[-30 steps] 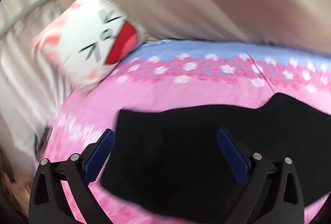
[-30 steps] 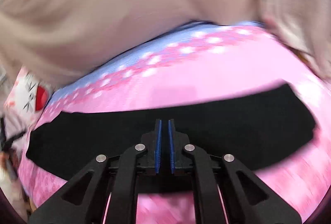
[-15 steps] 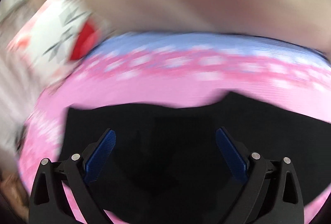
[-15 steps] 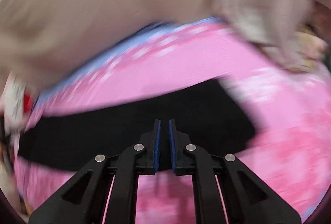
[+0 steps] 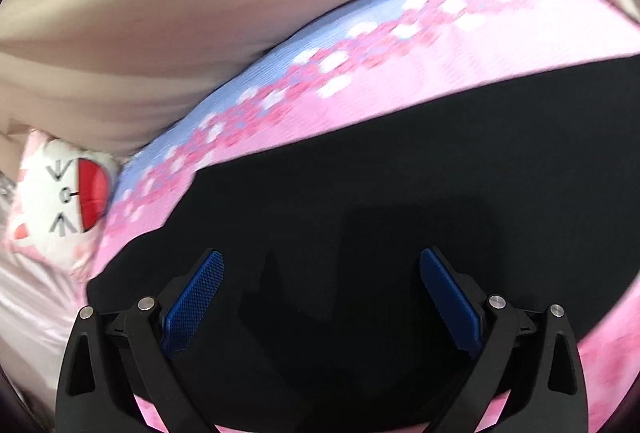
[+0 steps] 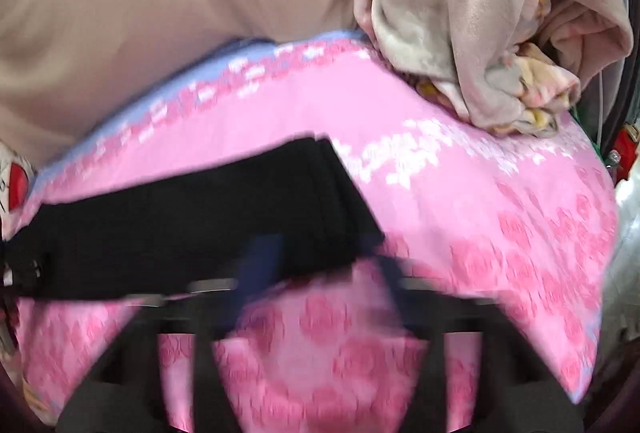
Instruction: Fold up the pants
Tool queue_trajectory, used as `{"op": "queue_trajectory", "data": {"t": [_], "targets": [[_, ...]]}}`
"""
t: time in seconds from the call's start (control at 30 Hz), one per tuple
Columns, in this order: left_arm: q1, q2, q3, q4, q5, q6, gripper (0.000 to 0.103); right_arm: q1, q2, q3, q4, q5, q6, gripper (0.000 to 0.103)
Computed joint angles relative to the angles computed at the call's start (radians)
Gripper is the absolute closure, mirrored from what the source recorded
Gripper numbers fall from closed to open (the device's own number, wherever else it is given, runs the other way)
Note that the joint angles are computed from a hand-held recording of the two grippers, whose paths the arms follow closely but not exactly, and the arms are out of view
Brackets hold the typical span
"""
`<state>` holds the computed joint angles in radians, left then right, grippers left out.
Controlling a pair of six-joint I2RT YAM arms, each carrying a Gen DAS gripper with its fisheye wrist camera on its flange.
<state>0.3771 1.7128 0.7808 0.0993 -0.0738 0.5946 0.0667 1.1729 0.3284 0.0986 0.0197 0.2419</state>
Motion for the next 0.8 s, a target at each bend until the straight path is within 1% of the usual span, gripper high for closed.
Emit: {"op": "queue_trajectory", "data": {"t": [0.03,0.07,0.1,0.13,0.17,0.23,0.27,0.3,0.33,0.37,0.4,0.43,0.47,0.5,0.53,0.6,0.63,0.67,0.7,0.73,0.77,0.8], "targets": [[-0.016,-0.015,0.005,-0.033,0.021,-0.018,0.006,0.01,0.05,0.024,0.018,0.016,-0.019,0.018],[-0.036,-0.028,0.008,-0.061,0.036,-0.033,0.005,0.001,0.145,0.087,0.027,-0.003,-0.058,0.023],[-0.071,-0.049,0.001,-0.088,0.046,-0.05,0.005,0.005,0.198,0.121,0.031,-0.016,-0.077,0.041],[-0.095,-0.057,-0.006,-0.089,0.039,-0.059,0.005,-0.003,0.253,0.153,0.045,-0.036,-0.095,0.048],[-0.134,-0.071,-0.022,-0.084,0.024,-0.076,0.005,-0.004,0.283,0.166,0.065,-0.031,-0.111,0.049],[-0.189,-0.088,-0.038,-0.092,0.017,-0.096,0.005,-0.014,0.279,0.149,0.1,-0.05,-0.138,0.049],[-0.22,-0.096,-0.046,-0.099,0.02,-0.105,0.005,-0.033,0.281,0.15,0.098,-0.091,-0.151,0.05],[-0.246,-0.093,-0.052,-0.093,0.017,-0.11,0.005,-0.049,0.304,0.162,0.093,-0.126,-0.166,0.055],[-0.271,-0.086,-0.057,-0.084,0.011,-0.114,0.005,-0.06,0.336,0.178,0.081,-0.146,-0.183,0.064],[-0.309,-0.068,-0.058,-0.073,-0.008,-0.122,0.005,-0.062,0.382,0.194,0.078,-0.142,-0.2,0.069],[-0.332,-0.055,-0.057,-0.066,-0.021,-0.13,0.005,-0.069,0.398,0.196,0.082,-0.149,-0.209,0.075],[-0.35,-0.039,-0.052,-0.062,-0.027,-0.136,0.005,-0.087,0.399,0.193,0.09,-0.181,-0.213,0.081],[-0.375,-0.019,-0.043,-0.064,-0.039,-0.15,0.005,-0.107,0.394,0.212,0.059,-0.205,-0.236,0.09],[-0.386,-0.009,-0.038,-0.062,-0.044,-0.157,0.005,-0.115,0.381,0.222,0.039,-0.209,-0.254,0.094],[-0.407,-0.006,-0.038,-0.058,-0.054,-0.17,0.005,-0.123,0.364,0.235,0.016,-0.214,-0.274,0.095],[-0.421,-0.008,-0.029,-0.064,-0.042,-0.179,0.005,-0.12,0.318,0.269,-0.038,-0.189,-0.319,0.095],[-0.426,-0.011,-0.029,-0.067,-0.037,-0.185,0.005,-0.117,0.314,0.282,-0.043,-0.178,-0.335,0.095],[-0.432,-0.007,-0.025,-0.069,-0.035,-0.191,0.005,-0.107,0.357,0.312,-0.049,-0.148,-0.367,0.095],[-0.443,0.006,-0.022,-0.065,-0.043,-0.197,0.005,-0.093,0.445,0.359,-0.073,-0.108,-0.399,0.092],[-0.454,0.016,-0.022,-0.061,-0.055,-0.201,0.005,-0.083,0.482,0.369,-0.072,-0.083,-0.392,0.087],[-0.461,0.026,-0.025,-0.051,-0.065,-0.201,0.005,-0.09,0.47,0.329,0.005,-0.101,-0.404,0.084],[-0.461,0.026,-0.037,-0.029,-0.067,-0.198,0.005,-0.094,0.452,0.332,-0.023,-0.103,-0.393,0.075]]}}
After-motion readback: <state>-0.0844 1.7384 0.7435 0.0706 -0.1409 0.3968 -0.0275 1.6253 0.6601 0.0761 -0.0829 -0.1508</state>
